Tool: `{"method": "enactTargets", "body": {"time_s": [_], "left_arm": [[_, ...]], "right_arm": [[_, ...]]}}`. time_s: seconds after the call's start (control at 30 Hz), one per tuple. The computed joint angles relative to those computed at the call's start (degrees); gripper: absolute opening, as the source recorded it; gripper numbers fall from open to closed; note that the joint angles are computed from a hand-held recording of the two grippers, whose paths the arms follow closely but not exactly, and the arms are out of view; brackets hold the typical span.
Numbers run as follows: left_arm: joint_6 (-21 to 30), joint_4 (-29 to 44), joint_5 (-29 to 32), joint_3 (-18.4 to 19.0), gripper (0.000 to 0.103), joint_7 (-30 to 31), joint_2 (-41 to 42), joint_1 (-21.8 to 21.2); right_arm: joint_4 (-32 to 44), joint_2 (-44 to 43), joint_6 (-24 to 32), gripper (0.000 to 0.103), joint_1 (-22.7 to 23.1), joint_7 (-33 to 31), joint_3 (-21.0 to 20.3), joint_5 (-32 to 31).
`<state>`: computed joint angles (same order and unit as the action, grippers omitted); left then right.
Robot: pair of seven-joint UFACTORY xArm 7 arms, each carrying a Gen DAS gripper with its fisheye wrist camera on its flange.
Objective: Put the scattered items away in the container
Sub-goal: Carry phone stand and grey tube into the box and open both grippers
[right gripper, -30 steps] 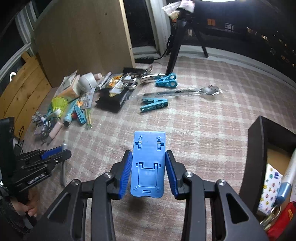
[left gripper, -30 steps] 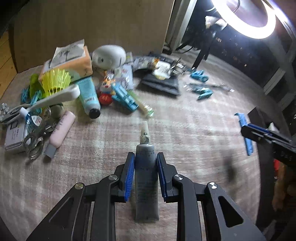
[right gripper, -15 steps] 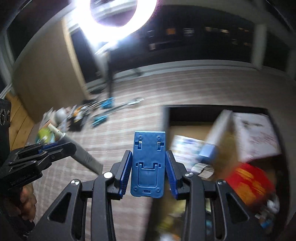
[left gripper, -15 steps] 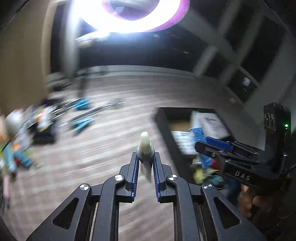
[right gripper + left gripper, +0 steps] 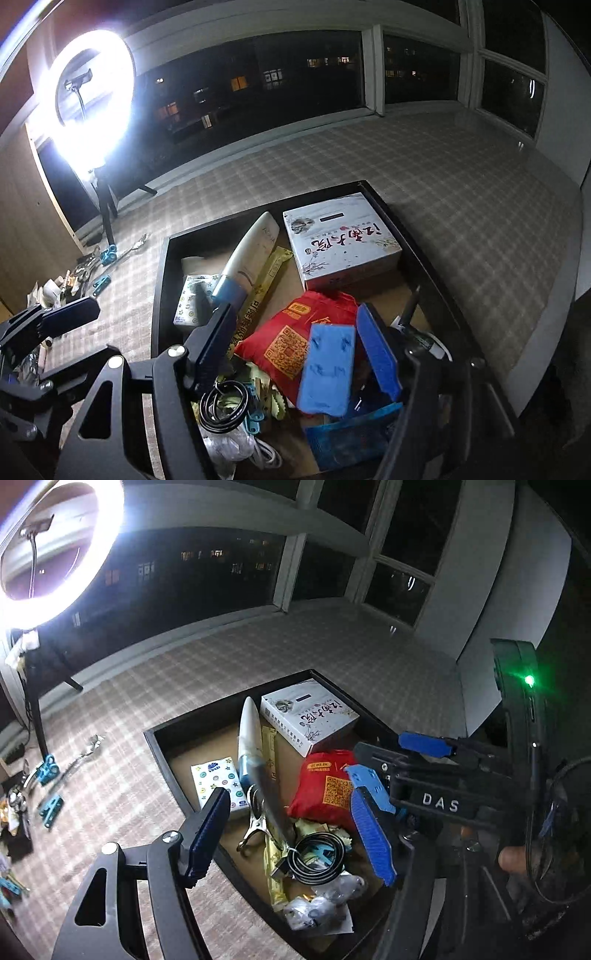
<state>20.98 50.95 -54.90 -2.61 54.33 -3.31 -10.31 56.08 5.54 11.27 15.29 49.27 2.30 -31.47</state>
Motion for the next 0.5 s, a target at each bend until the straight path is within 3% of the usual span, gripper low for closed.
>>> {"method": "enactTargets", "body": {"time_s": [0.27,0.5], "left_arm": [[-4.69,-2.50,2.84,0.88,0.065,-2.21,-2.30,-0.02],[-5.46,-4.61,3.77,3.85,0.065,-3.96,-3.65,1.11]], "right_arm": [[1.76,1.41,-0.35,0.067,1.65,-0.43,0.46,0.23],[5.74,4.99,-1.14,0.067,3.35,-8.04,2.19,6.21]]}}
